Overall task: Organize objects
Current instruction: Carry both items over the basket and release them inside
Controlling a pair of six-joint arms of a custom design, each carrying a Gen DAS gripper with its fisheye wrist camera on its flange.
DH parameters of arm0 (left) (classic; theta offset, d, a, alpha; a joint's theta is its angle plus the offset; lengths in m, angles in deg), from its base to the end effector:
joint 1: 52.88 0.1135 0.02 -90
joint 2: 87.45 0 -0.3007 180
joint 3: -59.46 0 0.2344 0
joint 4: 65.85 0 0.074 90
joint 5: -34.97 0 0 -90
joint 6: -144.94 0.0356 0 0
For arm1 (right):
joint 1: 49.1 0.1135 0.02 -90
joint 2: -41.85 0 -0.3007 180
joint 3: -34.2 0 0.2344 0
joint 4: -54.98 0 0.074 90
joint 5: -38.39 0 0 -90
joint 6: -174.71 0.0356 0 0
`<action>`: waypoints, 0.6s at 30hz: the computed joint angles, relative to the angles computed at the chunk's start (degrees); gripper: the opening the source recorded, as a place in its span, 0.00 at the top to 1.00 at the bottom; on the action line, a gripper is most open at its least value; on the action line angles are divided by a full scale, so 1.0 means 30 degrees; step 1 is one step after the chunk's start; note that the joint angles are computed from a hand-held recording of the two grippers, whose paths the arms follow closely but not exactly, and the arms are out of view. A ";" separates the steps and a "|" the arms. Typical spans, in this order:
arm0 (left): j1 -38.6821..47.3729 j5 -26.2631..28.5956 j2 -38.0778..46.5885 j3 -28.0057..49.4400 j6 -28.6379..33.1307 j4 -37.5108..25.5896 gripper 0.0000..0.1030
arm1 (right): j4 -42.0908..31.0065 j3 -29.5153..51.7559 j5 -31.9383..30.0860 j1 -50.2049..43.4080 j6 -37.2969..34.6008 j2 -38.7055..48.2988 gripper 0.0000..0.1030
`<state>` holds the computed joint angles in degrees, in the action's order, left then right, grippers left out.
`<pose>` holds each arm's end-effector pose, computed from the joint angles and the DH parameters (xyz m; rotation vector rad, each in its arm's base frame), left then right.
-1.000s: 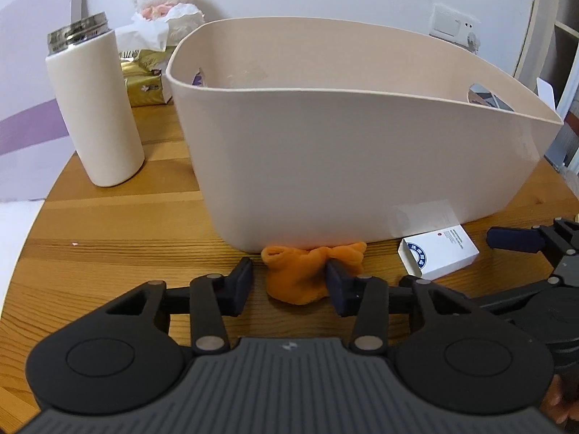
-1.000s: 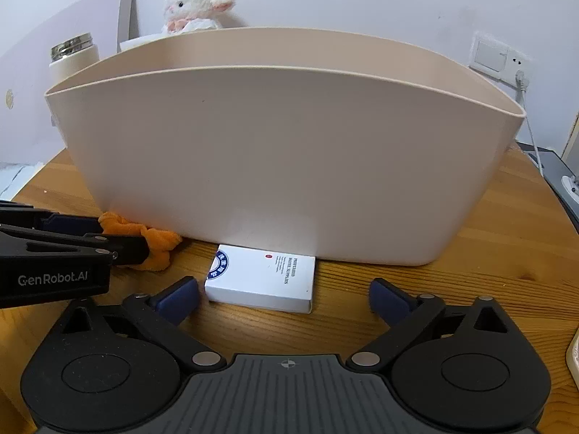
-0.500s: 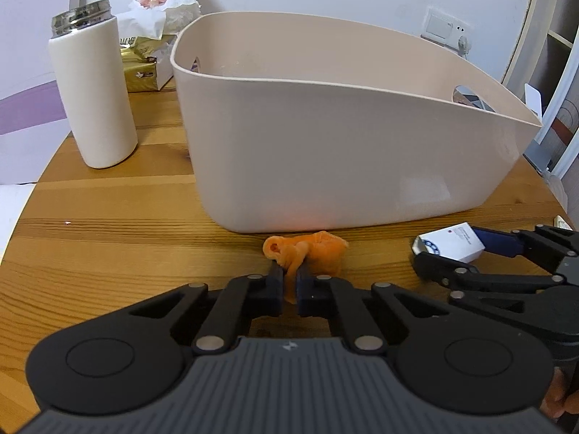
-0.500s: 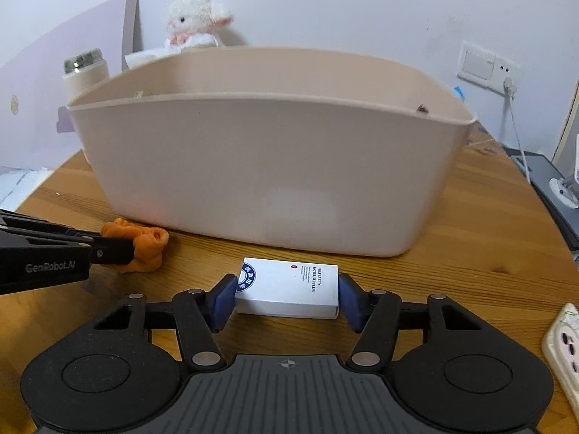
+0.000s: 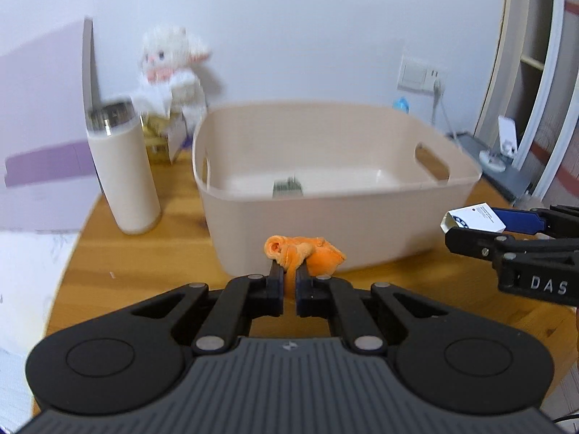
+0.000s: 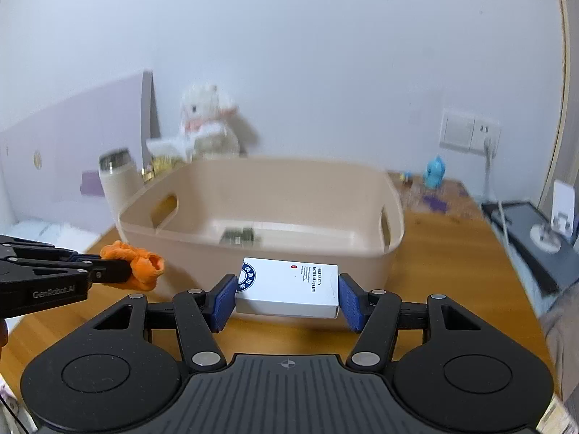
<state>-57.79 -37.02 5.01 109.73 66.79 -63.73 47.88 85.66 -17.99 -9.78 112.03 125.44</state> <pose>0.2871 -0.0357 0.1871 0.4898 2.1915 -0.2911 0.2177 0.1528 0.2221 0.0800 2.1240 0.0173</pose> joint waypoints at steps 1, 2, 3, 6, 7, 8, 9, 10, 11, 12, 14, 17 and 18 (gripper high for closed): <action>0.0005 0.0008 -0.0376 0.0065 -0.0061 -0.0043 0.93 | 0.0042 0.0046 -0.0017 -0.0115 -0.0178 -0.0293 0.45; -0.0043 -0.0020 -0.0700 0.0144 -0.0176 -0.0109 0.93 | 0.0056 0.0267 -0.0102 -0.0341 -0.0458 -0.0390 0.45; -0.0044 0.0019 -0.0890 0.0318 -0.0253 -0.0189 0.93 | 0.0094 0.0355 -0.0079 -0.0499 -0.0761 -0.0532 0.45; -0.0248 -0.0213 -0.1097 0.1182 -0.0602 -0.0451 0.93 | 0.0168 0.1060 -0.0190 -0.1144 -0.1681 -0.0501 0.45; -0.0387 -0.0419 -0.0981 0.1567 -0.0763 -0.0495 0.93 | 0.0278 0.1356 -0.0313 -0.1405 -0.1996 -0.0362 0.45; -0.0516 -0.0608 -0.0928 0.1903 -0.0913 -0.0625 0.93 | 0.0373 0.1565 -0.0358 -0.1595 -0.2281 -0.0295 0.45; -0.0668 -0.0833 -0.0664 0.2399 -0.1070 -0.0719 0.93 | 0.0516 0.1806 -0.0372 -0.1780 -0.2602 -0.0148 0.45; -0.0811 -0.1029 -0.0402 0.2851 -0.1198 -0.0827 0.93 | 0.0644 0.2097 -0.0366 -0.1963 -0.2936 0.0093 0.45; -0.0954 -0.1249 -0.0021 0.3363 -0.1306 -0.0909 0.93 | 0.0833 0.2345 -0.0398 -0.2167 -0.3220 0.0409 0.45; -0.1134 -0.1521 0.0320 0.3806 -0.1416 -0.0990 0.93 | 0.0905 0.2630 -0.0528 -0.2435 -0.3458 0.0692 0.45; -0.1535 -0.2103 0.1219 0.4898 -0.1607 -0.1287 0.93 | 0.0978 0.3241 -0.0913 -0.2994 -0.3745 0.1374 0.45; -0.2096 -0.2869 0.2766 0.6571 -0.1817 -0.1945 0.93 | 0.0905 0.4086 -0.1575 -0.3887 -0.3900 0.2407 0.45; -0.2213 -0.3029 0.3284 0.7048 -0.1898 -0.2142 0.93 | 0.0811 0.4342 -0.2020 -0.4258 -0.3734 0.2720 0.45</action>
<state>-64.43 -46.10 14.87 130.87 61.10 -70.16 50.31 98.69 -24.05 -22.55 100.82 133.60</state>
